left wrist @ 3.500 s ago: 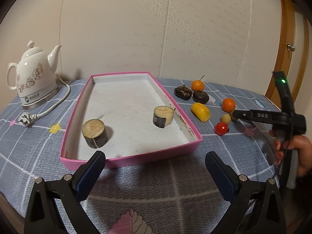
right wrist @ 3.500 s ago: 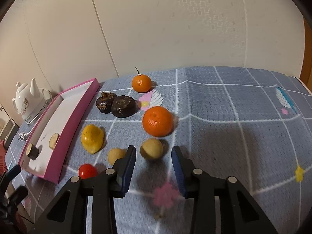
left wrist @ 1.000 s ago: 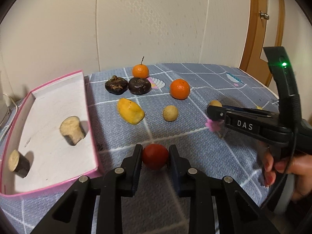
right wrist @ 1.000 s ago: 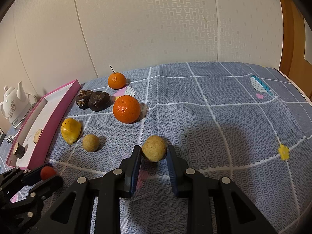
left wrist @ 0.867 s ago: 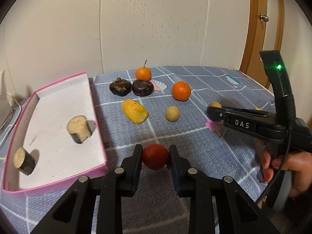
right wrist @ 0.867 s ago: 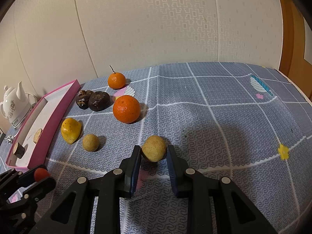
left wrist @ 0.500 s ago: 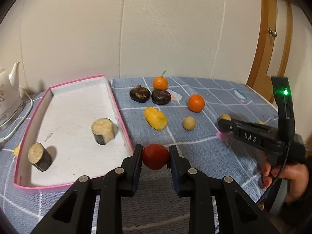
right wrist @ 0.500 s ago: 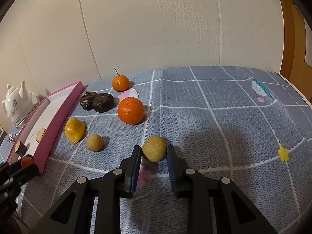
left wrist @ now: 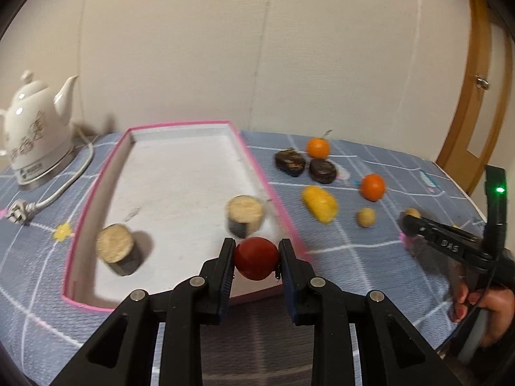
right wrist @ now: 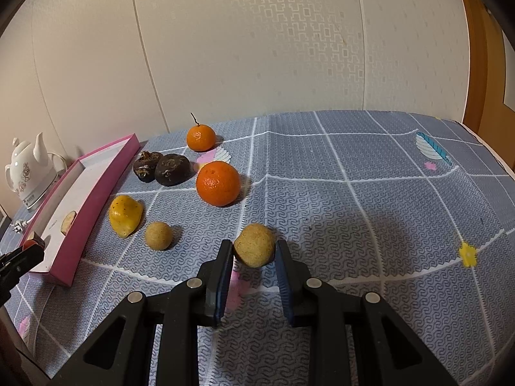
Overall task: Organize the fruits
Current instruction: 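Carry the cherry tomato into the pink tray and open the left tool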
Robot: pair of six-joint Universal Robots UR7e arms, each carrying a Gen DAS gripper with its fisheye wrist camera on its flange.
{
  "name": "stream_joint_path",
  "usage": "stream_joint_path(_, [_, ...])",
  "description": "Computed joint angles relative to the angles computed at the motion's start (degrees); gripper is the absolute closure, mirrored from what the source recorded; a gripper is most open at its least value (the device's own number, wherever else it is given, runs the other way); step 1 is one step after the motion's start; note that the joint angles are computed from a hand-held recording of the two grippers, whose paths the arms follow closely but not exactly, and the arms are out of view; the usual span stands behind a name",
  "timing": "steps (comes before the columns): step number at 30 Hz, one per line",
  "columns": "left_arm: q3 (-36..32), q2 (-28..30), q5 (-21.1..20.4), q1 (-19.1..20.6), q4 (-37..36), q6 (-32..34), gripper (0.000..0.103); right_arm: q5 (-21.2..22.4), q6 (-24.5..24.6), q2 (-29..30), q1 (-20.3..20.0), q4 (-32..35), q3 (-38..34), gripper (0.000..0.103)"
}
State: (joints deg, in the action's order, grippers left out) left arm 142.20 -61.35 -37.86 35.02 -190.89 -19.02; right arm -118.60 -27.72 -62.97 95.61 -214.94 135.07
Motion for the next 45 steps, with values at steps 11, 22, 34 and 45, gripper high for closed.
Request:
stream_joint_path(11, [2.99, -6.34, 3.52, 2.96, 5.66, -4.08, 0.075, -0.2, 0.09, 0.05, 0.04, -0.12, 0.01, 0.076])
stream_joint_path(22, [4.14, -7.86, 8.57, 2.7, 8.65, -5.23, 0.073, -0.08, -0.04, 0.06, -0.08, -0.33, 0.09, 0.076])
stream_joint_path(34, [5.74, -7.4, 14.26, 1.36, 7.72, -7.67, 0.052, 0.2, 0.02, -0.06, -0.22, -0.68, 0.27, 0.076])
stream_joint_path(45, [7.28, -6.27, 15.46, -1.71, 3.61, -8.51, 0.012, 1.12, -3.44, 1.17, 0.99, -6.02, 1.17, 0.077])
